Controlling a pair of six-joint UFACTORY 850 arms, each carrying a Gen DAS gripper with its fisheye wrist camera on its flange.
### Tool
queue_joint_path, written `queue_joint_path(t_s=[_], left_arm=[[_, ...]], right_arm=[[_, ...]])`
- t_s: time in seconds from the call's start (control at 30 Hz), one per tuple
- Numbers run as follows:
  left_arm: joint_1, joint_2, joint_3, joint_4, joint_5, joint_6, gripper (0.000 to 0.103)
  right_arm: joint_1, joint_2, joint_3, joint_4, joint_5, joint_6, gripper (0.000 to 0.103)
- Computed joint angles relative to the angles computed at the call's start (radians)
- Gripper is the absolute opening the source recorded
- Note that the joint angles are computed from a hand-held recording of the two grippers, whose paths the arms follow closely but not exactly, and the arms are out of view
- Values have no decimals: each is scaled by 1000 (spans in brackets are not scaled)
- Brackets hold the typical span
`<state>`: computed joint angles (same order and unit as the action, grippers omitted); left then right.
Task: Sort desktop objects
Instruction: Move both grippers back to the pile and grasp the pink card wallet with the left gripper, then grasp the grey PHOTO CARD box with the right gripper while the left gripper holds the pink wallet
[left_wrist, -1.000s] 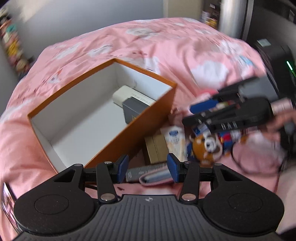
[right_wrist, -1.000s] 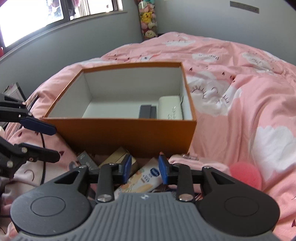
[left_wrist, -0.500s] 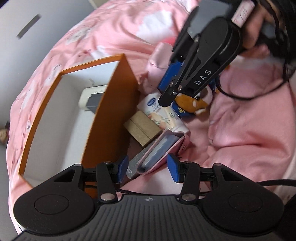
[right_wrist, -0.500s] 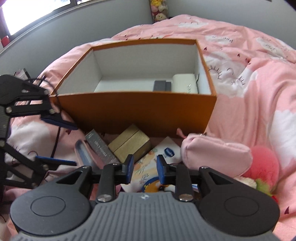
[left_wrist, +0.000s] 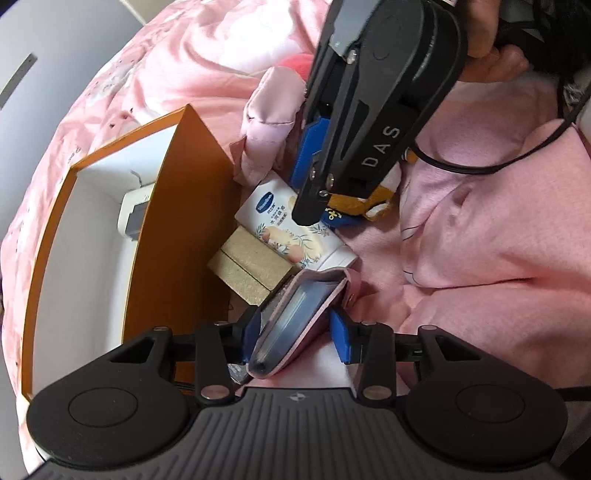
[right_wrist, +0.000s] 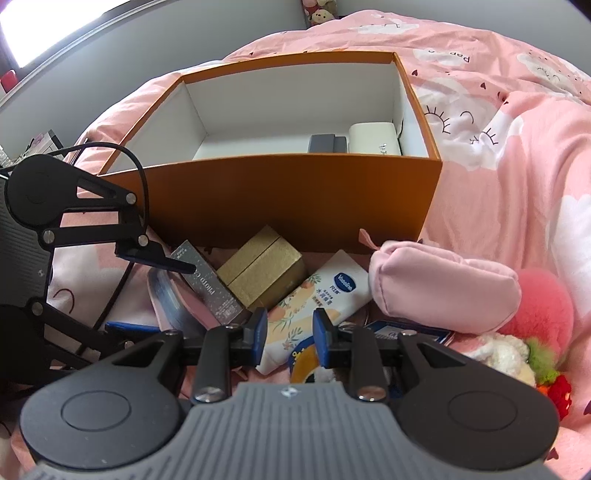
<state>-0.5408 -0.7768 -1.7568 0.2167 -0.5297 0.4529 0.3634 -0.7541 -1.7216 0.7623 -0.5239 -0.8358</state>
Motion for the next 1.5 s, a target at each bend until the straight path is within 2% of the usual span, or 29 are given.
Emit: queue_joint_path(t_s=[0.2,0.43,0.53,0.73,0.93,1.3,1.5], left_arm=[[4,31,37,0,-8,-176,39],[31,97,94,-118,-10,-276,32],[51,115,89,-204,-42,-324,31],[73,123,47,-228,-130,-538,27],[108,139,31,-269,-160,-630,19],[138,143,49,-289,-127,-726,20],[140,137,60,-288,-74,-758,22]], right_arm=[[-2,-3,-2,68,-38,-86,29],[6,-14,-27,88,-86,-166,28],[12,-23,-48,88,-106,-197,28],[27,-38,-95,77,-118,-254,28],[36,-79,-178,34,-158,-236,28],[85,-211,-378,-120,-278,-251,29],[108,-309,-530,-248,-334,-231,29]])
